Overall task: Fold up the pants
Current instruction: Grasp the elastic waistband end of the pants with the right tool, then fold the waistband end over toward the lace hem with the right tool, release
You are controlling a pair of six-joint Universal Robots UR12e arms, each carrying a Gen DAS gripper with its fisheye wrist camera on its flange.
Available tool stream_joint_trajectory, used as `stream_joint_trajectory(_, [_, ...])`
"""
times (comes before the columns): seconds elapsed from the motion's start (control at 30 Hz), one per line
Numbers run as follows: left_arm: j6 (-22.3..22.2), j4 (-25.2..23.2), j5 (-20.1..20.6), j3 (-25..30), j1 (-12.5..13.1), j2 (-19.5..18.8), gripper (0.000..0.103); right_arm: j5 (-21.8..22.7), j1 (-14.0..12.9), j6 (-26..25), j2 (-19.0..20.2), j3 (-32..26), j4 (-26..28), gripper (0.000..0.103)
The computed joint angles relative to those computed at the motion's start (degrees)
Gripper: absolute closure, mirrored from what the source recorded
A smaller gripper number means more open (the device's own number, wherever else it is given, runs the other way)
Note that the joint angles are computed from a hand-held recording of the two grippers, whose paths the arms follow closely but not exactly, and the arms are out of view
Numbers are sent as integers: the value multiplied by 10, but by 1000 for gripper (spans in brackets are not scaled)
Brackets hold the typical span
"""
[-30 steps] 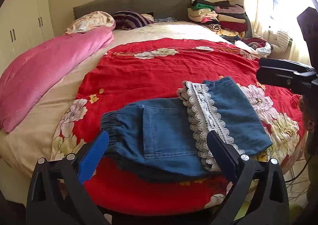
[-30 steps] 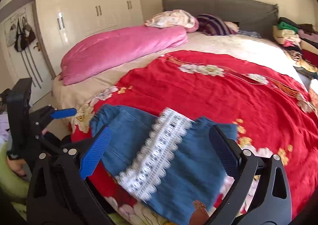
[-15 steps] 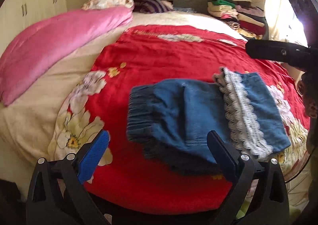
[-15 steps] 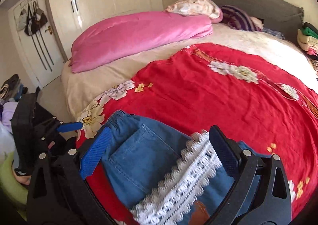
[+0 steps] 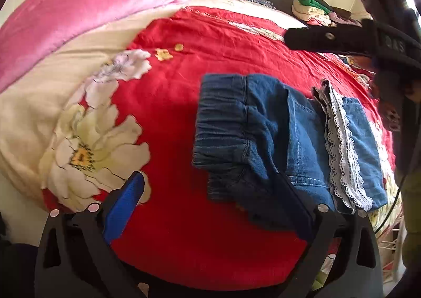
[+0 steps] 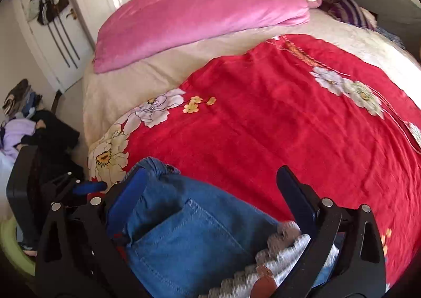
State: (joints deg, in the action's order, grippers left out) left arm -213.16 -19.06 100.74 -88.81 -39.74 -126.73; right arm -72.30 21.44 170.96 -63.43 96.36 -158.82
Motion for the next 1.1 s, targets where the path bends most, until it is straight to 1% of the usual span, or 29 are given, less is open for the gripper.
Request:
stream_joint_trajectory(0.03, [-4, 3, -9, 0, 1, -1, 8, 3, 2, -8, 4, -6, 9, 10])
stream_joint_trajectory(0.1, [-16, 23, -44, -7, 8, -3, 26, 16, 6, -25, 10, -15, 26, 10])
stream_joint_trajectory(0.13, [-20, 30, -63, -8, 11, -4, 28, 25, 7, -34, 13, -19, 38, 10])
stream_joint_trajectory(0.2, [-13, 32, -67, -6, 10, -7, 38, 40, 10, -52, 19, -29, 68, 10])
stream_joint_trajectory(0.27, [-9, 40, -82, -6, 12, -9, 45, 47, 15, -66, 25, -38, 92, 10])
stream_joint_trajectory(0.3, [-8, 42, -84, -5, 12, -10, 45, 53, 17, -78, 29, -45, 113, 10])
stream_joint_trajectory(0.33, [-10, 44, -86, -5, 12, -11, 45, 54, 19, -87, 31, -49, 124, 14])
stream_joint_trajectory(0.37, [-11, 46, -88, -4, 12, -13, 45, 54, 22, -95, 34, -53, 133, 20])
stream_joint_trajectory(0.43, [-15, 45, -92, -1, 13, -16, 45, 58, 26, -103, 40, -58, 147, 23])
stream_joint_trajectory(0.5, [-12, 43, -90, 4, 12, -19, 45, 48, 30, -108, 51, -63, 154, 40])
stream_joint_trajectory(0.53, [-13, 43, -89, 5, 13, -21, 45, 51, 30, -110, 56, -66, 163, 59])
stream_joint_trajectory(0.57, [-14, 44, -89, 6, 13, -22, 43, 54, 28, -107, 58, -65, 161, 65])
stream_joint_trajectory(0.6, [-17, 51, -92, 4, 14, -22, 43, 61, 25, -98, 57, -58, 145, 69])
stream_joint_trajectory(0.63, [-21, 56, -96, 2, 15, -22, 43, 79, 20, -88, 53, -50, 130, 78])
stream_joint_trajectory(0.67, [-23, 61, -97, 0, 15, -20, 41, 95, 13, -80, 48, -42, 118, 80])
stream_joint_trajectory(0.7, [-24, 64, -96, -2, 15, -19, 38, 126, 3, -74, 39, -27, 100, 81])
stream_joint_trajectory(0.73, [-21, 65, -91, -1, 13, -17, 34, 142, -2, -74, 33, -17, 85, 81])
stream_joint_trajectory(0.77, [-19, 66, -90, 0, 12, -16, 29, 159, -9, -72, 25, -3, 65, 81])
stream_joint_trajectory(0.8, [-15, 71, -94, 1, 11, -16, 28, 178, -15, -68, 18, 8, 52, 81])
stream_joint_trajectory(0.87, [-16, 97, -121, 1, 12, -16, 28, 220, -31, -57, 1, 35, 13, 81])
stream_joint_trajectory(0.9, [-19, 109, -140, 3, 13, -17, 27, 234, -38, -52, -6, 44, -2, 81])
stream_joint_trajectory(0.93, [-19, 113, -150, 6, 13, -18, 25, 245, -45, -48, -13, 55, -17, 81])
stream_joint_trajectory(0.97, [-18, 112, -157, 12, 11, -20, 20, 251, -50, -46, -17, 60, -26, 81])
stream_joint_trajectory(1.0, [-16, 104, -155, 18, 10, -22, 14, 257, -54, -42, -20, 67, -39, 81])
stream_joint_trajectory(1.03, [-13, 85, -148, 31, 6, -26, 14, 263, -62, -40, -27, 79, -56, 81])
stream_joint_trajectory(1.1, [-8, 74, -161, 47, 5, -34, 14, 264, -69, -27, -31, 90, -81, 81])
